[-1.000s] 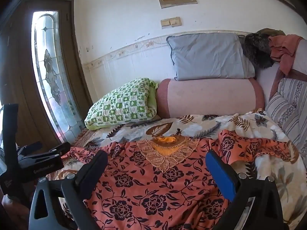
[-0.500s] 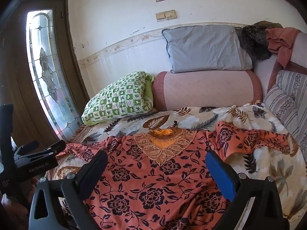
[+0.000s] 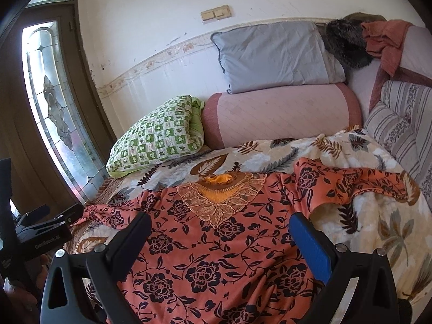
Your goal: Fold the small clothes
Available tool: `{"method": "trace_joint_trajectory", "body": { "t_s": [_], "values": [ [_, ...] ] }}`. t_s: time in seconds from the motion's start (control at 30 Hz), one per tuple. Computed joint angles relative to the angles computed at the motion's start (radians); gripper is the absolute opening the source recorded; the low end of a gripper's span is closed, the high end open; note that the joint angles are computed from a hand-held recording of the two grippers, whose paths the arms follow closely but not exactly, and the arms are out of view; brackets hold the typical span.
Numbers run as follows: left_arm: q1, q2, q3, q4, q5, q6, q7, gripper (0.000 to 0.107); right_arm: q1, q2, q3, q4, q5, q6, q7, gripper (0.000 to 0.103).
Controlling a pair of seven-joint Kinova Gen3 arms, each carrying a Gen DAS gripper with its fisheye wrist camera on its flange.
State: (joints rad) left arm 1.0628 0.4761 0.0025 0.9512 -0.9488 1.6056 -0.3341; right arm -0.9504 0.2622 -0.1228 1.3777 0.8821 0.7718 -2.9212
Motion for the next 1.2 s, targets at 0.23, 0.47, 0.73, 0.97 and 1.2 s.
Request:
{"method": "trace_joint_trajectory", "body": {
  "t_s": [0.23,0.47,0.73,0.97,1.2],
  "values": [
    [-0.003,0.003,0.001,0.009,0.007,-0.009,-0.002,0.103,0.017,0.002,0.004,0.009,-0.032,-0.016,-0.004,0.103],
    [-0.001,0.001,0.002,0.012,0.007,-0.01,0.003,0.103,0.01,0.0,0.006,0.008,-0.038,-0.005,-0.011,0.103],
    [0.002,-0.002,0.006,0.016,0.005,-0.007,0.008,0.103,-0.024,0.018,0.0,-0.037,-0.002,0.065,0.01,0.103],
    [0.011,0.001,0.006,0.017,0.002,-0.001,0.022,0.103,-0.04,0.031,0.001,-0.064,-0.008,0.081,0.037,0.103],
    [0.011,-0.006,0.012,0.03,0.002,-0.002,0.033,0.103,-0.046,0.034,0.007,-0.069,-0.02,0.077,0.054,0.103]
  ]
}}
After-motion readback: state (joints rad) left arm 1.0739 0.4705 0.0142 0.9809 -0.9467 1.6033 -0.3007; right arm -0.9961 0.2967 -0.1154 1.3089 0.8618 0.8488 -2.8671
